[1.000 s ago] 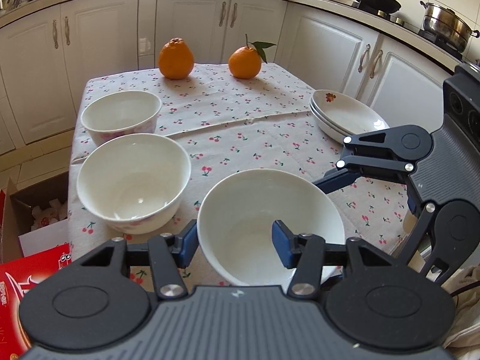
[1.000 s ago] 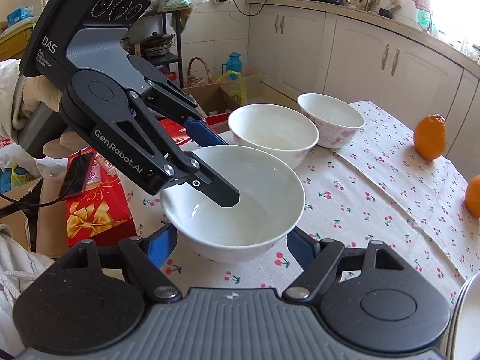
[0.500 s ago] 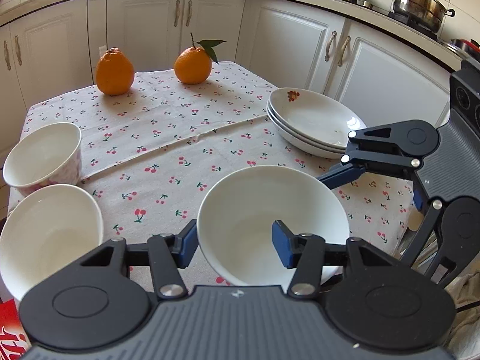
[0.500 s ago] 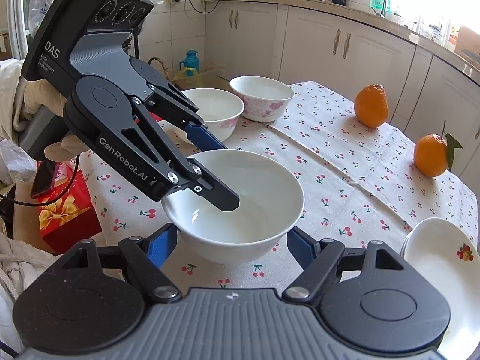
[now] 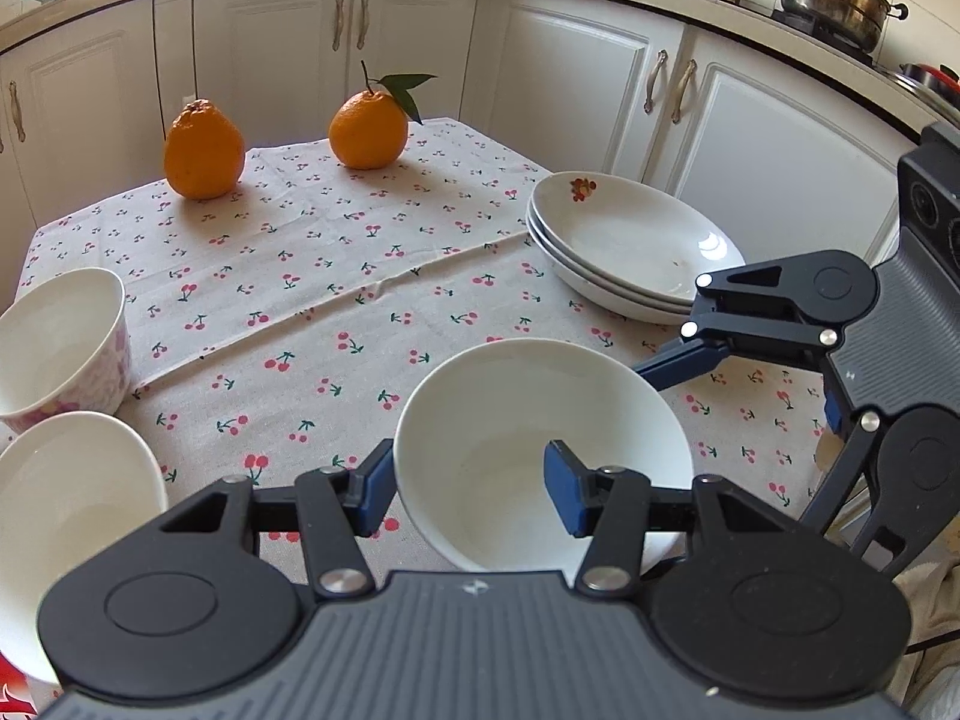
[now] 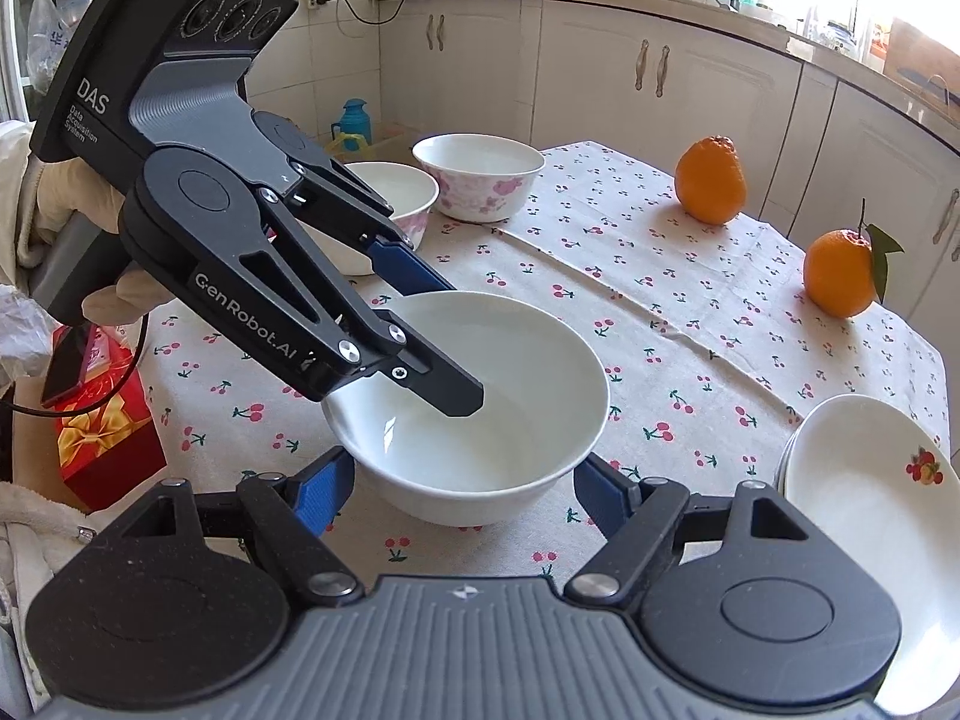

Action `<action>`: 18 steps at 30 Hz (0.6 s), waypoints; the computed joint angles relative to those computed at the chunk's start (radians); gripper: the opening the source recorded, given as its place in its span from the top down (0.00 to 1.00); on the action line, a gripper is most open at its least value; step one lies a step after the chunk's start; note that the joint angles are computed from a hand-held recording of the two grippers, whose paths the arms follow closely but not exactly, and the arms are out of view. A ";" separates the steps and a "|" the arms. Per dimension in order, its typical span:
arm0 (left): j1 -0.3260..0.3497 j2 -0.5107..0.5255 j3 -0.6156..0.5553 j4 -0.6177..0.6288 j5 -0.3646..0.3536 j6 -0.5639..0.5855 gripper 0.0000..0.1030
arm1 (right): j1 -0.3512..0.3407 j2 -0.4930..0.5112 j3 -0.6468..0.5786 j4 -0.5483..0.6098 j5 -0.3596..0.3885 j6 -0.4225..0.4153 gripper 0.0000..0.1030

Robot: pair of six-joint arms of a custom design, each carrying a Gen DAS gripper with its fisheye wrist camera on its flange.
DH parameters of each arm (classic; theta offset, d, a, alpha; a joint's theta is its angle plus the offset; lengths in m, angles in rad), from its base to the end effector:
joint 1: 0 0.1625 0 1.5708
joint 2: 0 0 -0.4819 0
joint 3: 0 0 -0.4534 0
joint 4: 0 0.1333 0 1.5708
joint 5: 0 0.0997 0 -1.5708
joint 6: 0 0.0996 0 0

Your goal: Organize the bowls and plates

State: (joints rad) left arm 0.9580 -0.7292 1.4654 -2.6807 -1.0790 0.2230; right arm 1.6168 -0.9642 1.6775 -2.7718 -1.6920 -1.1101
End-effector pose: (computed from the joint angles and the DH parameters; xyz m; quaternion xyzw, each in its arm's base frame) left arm -0.3242 -0.7747 0.1338 0.3455 0.8894 -0.2231 0.1998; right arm 0.1557 -0.7456 0.2211 0.5170 -0.8192 0.1779 0.1729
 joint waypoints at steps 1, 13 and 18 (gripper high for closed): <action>0.000 0.001 -0.002 -0.001 0.001 0.002 0.50 | -0.001 0.002 -0.002 0.000 0.001 0.001 0.19; 0.007 0.010 0.006 -0.052 -0.019 0.024 0.19 | -0.006 0.012 -0.011 0.001 0.005 0.018 0.12; -0.009 -0.001 0.066 -0.201 0.005 0.101 0.04 | -0.014 0.002 -0.004 0.000 0.041 0.033 0.00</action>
State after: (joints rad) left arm 0.9492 -0.7307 1.5315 -2.8819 -1.0740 0.3240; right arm 1.6032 -0.9624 1.6732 -2.7716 -1.6507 -1.0770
